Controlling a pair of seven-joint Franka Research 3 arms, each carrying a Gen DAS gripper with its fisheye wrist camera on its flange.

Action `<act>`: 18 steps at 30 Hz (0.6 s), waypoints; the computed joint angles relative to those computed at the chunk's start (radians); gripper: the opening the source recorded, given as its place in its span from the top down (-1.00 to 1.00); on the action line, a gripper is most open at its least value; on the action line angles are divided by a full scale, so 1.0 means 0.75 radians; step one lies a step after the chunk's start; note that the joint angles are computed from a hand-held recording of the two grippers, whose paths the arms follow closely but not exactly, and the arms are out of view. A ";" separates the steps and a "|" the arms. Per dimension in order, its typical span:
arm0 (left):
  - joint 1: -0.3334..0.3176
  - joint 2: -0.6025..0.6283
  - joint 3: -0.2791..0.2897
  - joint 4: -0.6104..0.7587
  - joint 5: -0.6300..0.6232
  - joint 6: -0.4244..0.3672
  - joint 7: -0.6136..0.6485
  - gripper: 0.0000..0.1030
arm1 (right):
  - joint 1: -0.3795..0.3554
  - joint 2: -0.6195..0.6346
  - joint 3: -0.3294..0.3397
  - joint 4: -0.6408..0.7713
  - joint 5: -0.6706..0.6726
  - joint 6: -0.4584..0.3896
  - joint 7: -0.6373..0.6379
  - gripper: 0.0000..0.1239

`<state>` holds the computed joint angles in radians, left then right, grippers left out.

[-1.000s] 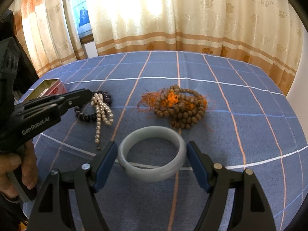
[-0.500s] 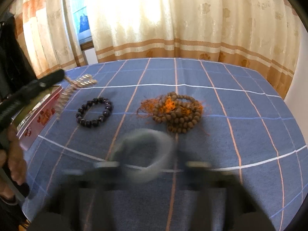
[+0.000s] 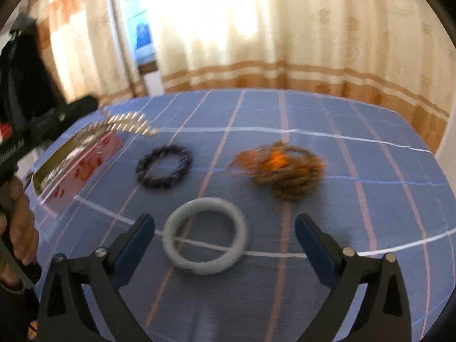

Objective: Organize jewelry
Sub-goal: 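Lift the pearl strand with the left tool while the right tool grasps the white jade bangle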

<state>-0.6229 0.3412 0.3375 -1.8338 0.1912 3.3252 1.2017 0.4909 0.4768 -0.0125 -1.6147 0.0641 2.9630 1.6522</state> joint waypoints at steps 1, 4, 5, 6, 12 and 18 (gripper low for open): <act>-0.010 -0.002 0.011 -0.003 -0.001 -0.003 0.002 0.89 | 0.006 0.020 -0.003 0.039 -0.011 -0.048 -0.006 -0.64; -0.021 -0.010 0.028 -0.011 0.007 -0.015 -0.005 0.89 | 0.077 0.092 -0.075 0.176 -0.125 -0.241 0.049 -0.63; -0.010 -0.014 0.020 -0.015 0.012 -0.016 -0.010 0.89 | 0.072 0.103 -0.068 0.195 -0.135 -0.266 0.055 -0.62; -0.002 -0.015 0.014 -0.015 0.017 -0.017 -0.015 0.89 | 0.061 0.118 -0.057 0.222 -0.136 -0.306 0.060 -0.60; 0.053 -0.030 -0.036 -0.028 0.045 -0.014 -0.030 0.89 | 0.049 0.122 -0.057 0.225 -0.193 -0.319 0.119 -0.27; 0.020 -0.050 0.013 -0.049 0.050 -0.005 -0.024 0.89 | 0.053 0.092 -0.058 0.171 -0.217 -0.241 0.135 -0.26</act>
<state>-0.6075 0.3041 0.3469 -1.8709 0.2290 3.3214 1.1837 0.5305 0.5460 -0.0557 -1.4862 -0.0984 2.7826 1.7538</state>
